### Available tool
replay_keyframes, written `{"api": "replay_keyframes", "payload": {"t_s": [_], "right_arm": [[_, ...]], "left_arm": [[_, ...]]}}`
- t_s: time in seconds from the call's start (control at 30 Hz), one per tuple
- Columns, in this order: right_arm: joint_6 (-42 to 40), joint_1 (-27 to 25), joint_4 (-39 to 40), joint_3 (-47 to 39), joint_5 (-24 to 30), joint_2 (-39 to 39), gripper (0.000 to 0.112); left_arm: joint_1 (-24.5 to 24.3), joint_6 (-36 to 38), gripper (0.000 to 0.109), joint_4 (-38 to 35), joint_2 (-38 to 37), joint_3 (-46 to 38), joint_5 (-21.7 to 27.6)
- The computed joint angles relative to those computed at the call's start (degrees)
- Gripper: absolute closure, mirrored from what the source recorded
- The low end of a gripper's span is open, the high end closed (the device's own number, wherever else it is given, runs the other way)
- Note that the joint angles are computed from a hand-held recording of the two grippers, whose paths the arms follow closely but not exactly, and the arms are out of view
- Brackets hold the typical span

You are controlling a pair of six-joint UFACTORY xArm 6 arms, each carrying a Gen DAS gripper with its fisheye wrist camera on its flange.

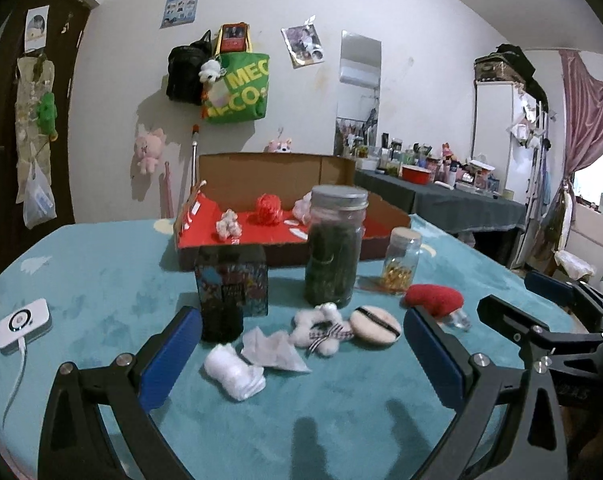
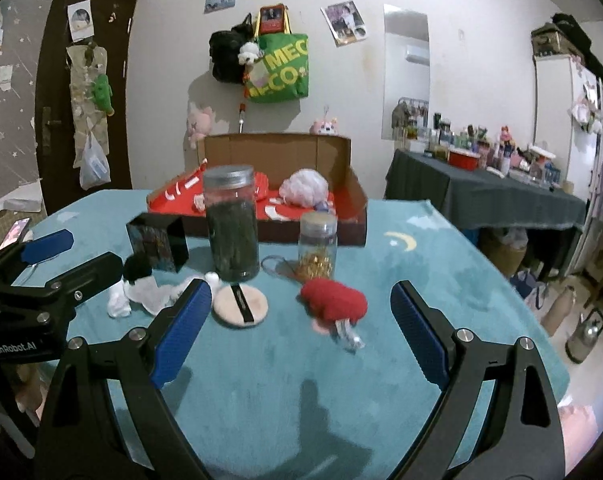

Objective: Organize soft objects
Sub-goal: 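Withdraw both tools back toward the table items, then grasp the black pompom with the left gripper while the right grasps the round powder puff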

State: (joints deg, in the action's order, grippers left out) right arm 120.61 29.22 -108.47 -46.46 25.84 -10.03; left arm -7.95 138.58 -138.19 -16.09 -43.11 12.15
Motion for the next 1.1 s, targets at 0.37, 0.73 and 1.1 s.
{"api": "replay_keyframes", "payload": {"t_s": [0.37,0.73,1.1], "right_arm": [[0.18,-0.95,1.36,-0.79,-1.43,4.33,0.020],[0.51,-2.27,1.81,-2.46,-3.53,7.75,0.020],[-2.00,-3.28,2.96,-6.23,-6.76,11.19,0.020]], "left_arm": [[0.84,2.66,0.006,-2.75,4.94,-1.99,-1.13],[1.33,-3.89,0.006,2.72,7.99,-3.72,-2.10],[1.67,-23.21,0.006,20.79,10.95,-6.17,-4.56]]}}
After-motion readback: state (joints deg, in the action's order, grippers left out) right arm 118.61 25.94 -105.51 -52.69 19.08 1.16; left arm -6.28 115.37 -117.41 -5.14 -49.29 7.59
